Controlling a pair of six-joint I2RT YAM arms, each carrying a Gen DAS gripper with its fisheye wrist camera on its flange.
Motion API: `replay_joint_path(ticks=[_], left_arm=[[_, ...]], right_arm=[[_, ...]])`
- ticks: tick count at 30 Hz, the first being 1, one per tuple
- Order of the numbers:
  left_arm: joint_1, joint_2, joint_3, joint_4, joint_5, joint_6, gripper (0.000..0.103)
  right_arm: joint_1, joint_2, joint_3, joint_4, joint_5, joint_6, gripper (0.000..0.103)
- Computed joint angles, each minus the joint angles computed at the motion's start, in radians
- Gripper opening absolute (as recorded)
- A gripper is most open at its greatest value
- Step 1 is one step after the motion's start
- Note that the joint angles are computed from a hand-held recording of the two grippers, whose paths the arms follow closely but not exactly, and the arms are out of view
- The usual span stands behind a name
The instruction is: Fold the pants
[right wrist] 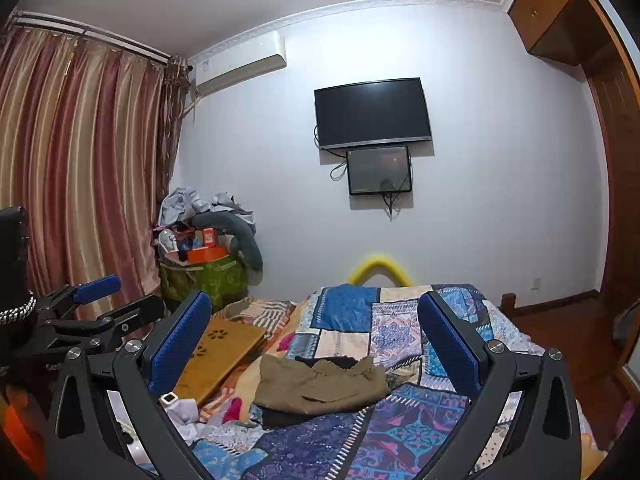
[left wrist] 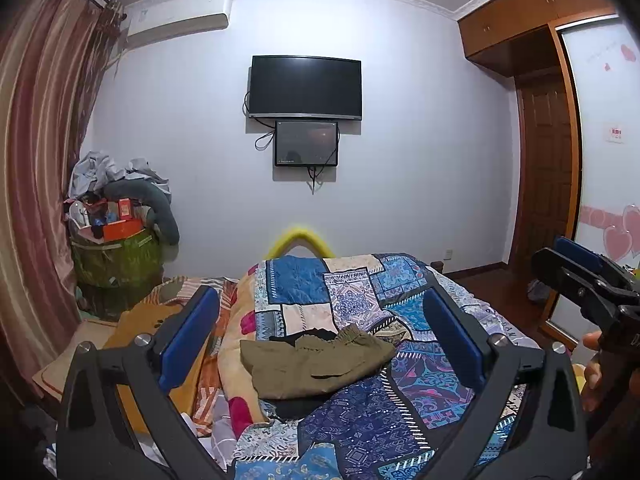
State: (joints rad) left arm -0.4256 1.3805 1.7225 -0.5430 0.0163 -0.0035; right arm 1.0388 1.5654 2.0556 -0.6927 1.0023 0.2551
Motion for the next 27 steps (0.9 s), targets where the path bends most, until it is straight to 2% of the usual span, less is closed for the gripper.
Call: replay_joint_path(ticks=[15,27], left_arm=[[0.007,0.007,0.012,-0.007,0.019,-0.009,0.103],[0.009,0.013,0.017,-0.008,0.026,-0.012,0.103]], right_arm=[[0.007,-0.001,0.016,-0.071,-0.008,0.052,0.103],[0.013,-0.004,0.014,-0.080,-0.002,0.060,0.103]])
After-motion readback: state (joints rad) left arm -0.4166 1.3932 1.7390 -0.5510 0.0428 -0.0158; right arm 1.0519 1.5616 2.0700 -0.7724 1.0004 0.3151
